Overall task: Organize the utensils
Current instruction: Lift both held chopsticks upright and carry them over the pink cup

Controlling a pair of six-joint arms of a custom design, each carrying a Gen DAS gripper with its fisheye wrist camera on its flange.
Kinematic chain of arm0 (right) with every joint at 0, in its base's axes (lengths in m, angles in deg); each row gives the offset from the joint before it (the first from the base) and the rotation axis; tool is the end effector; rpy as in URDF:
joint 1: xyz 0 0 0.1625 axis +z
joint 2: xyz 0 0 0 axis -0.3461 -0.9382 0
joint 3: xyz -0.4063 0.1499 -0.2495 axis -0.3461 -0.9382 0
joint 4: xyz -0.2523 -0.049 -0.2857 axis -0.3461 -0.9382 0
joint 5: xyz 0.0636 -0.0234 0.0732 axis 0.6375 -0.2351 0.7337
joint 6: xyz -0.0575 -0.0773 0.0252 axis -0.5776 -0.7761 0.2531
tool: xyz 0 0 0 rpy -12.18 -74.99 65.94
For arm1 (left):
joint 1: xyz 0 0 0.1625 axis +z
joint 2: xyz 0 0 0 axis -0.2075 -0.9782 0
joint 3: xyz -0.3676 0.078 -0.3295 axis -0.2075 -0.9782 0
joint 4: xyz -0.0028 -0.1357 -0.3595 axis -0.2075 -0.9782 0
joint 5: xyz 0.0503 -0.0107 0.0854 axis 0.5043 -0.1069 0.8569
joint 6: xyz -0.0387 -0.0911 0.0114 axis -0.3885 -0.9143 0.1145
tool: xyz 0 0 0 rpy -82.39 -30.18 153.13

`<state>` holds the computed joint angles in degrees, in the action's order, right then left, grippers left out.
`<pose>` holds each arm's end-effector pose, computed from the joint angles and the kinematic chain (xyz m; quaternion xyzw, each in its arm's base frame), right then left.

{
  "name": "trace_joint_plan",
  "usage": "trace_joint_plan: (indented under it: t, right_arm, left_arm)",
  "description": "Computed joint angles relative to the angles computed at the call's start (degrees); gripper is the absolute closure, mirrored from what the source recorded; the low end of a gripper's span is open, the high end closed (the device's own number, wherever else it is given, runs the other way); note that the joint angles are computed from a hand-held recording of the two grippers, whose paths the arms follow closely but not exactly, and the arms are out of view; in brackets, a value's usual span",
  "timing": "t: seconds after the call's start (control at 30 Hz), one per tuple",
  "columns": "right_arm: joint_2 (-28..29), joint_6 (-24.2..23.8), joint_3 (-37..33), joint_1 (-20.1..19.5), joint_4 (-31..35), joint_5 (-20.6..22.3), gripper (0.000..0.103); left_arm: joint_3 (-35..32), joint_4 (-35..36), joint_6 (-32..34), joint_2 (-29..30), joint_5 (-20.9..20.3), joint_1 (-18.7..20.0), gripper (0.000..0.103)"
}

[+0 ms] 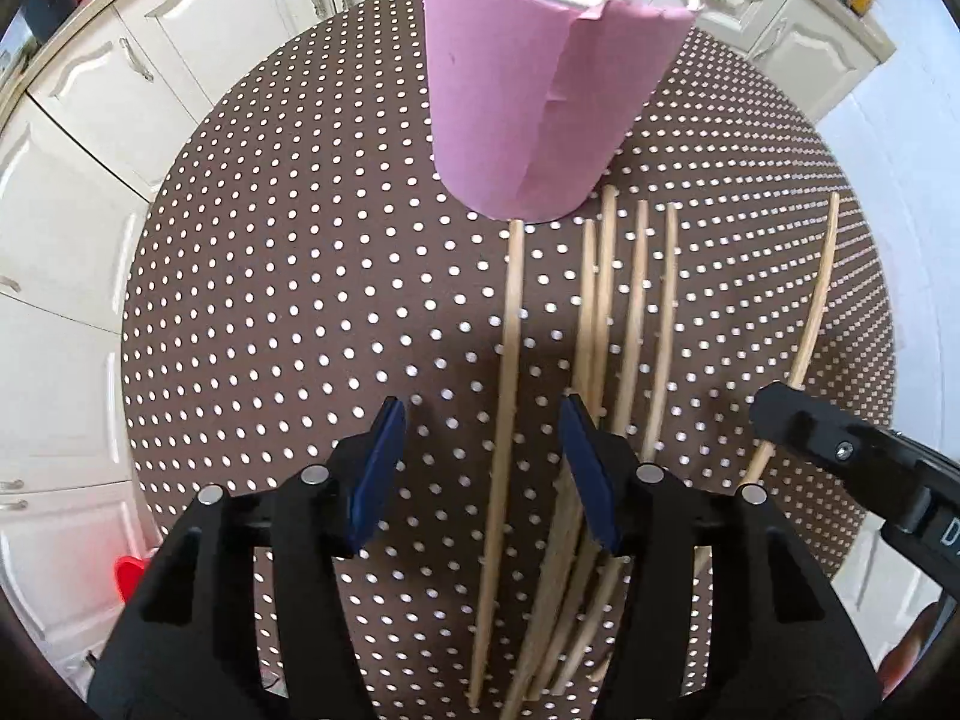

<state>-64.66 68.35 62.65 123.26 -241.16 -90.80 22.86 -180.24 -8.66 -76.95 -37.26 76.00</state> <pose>0.2639 -0.7208 0.1084 -0.1056 -0.9656 0.1888 0.1442 -0.1622 -0.7834 0.1385 0.1550 0.9264 -0.0651 0.3368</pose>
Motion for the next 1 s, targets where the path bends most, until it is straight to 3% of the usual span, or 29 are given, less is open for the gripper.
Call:
trace_joint_plan:
  t: [0.4, 0.47, 0.53, 0.6, 0.73, 1.0]
  right_arm:
    - [1.41, 1.3, -2.8, -0.91, 2.66, 0.49, 0.098]
    - [1.58, 1.5, -3.17, -0.88, 2.91, 0.43, 0.098]
    - [1.69, 1.6, -3.39, -0.8, 2.98, 0.32, 0.098]
    - [1.69, 1.34, -3.46, -0.9, 2.94, 0.37, 0.098]
    - [1.62, 0.94, -3.24, -0.86, 2.66, 0.32, 0.098]
    - [1.16, -0.01, -2.28, -0.04, 0.89, -0.57, 0.098]
  left_arm:
    - [-9.16, 5.24, 3.03, 4.96, 1.28, 1.49, 0.05]
    - [-8.0, 2.69, 3.79, 4.7, 2.12, 1.37, 0.061]
    - [-6.13, -0.75, 4.45, 3.89, 1.9, 1.28, 0.084]
    - [-6.46, -0.74, 4.14, 3.75, 1.83, 1.64, 0.095]
    - [-7.26, 0.68, 3.28, 2.83, 1.84, 2.58, 0.098]
    - [-1.47, -2.88, 1.59, -1.86, 2.51, 3.04, 0.098]
